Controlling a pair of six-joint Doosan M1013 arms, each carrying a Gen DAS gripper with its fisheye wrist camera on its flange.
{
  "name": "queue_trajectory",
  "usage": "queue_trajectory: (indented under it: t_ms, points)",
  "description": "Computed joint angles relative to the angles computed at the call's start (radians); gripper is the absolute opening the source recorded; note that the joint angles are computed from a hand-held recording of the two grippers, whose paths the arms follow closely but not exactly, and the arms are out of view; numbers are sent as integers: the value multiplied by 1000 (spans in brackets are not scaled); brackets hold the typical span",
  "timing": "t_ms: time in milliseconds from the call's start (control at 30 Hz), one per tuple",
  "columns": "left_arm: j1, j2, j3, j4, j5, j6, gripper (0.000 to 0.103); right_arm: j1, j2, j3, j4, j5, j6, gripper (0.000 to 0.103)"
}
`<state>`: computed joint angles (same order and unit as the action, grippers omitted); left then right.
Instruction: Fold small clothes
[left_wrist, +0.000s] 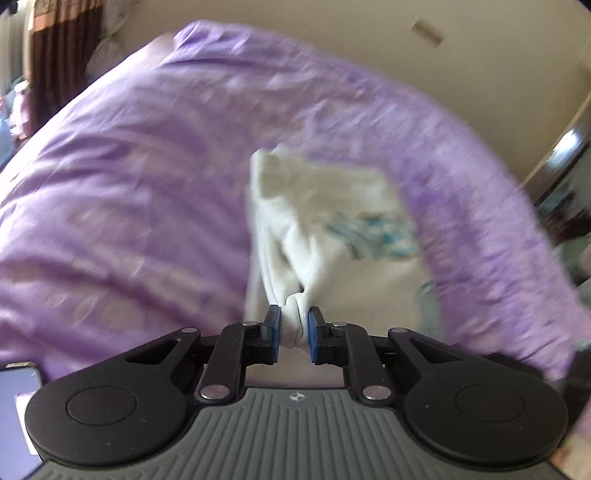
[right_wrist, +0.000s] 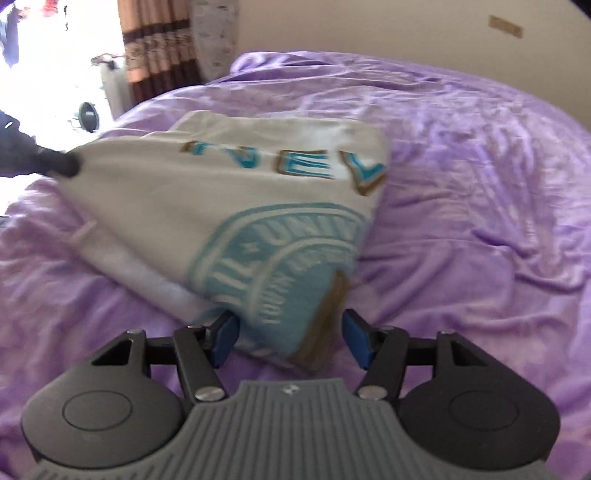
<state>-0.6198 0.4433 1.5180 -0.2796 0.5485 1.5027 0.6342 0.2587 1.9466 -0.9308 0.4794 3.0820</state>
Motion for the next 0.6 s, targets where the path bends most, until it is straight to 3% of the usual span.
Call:
queue_trajectory:
  t_ms: [133, 167, 200, 233, 433, 600]
  points:
    - [0, 26, -12, 68, 47, -76, 16, 0, 1, 3, 99, 39, -108, 36]
    - [-1, 26, -12, 74, 52, -77, 16, 1, 0, 6, 122, 42, -140, 26]
    - [-5, 26, -16, 93, 61, -85, 16, 0, -3, 12, 135, 33, -154, 8]
    - [-10, 24, -17, 123, 68, -95, 16, -5, -8, 20, 148, 9, -163, 0]
    - [-35, 70, -78, 258, 185, -154, 16, -16, -7, 22, 240, -8, -251, 0]
    - [-50, 93, -75, 327, 191, -173, 16, -39, 3, 42, 328, -67, -290, 0]
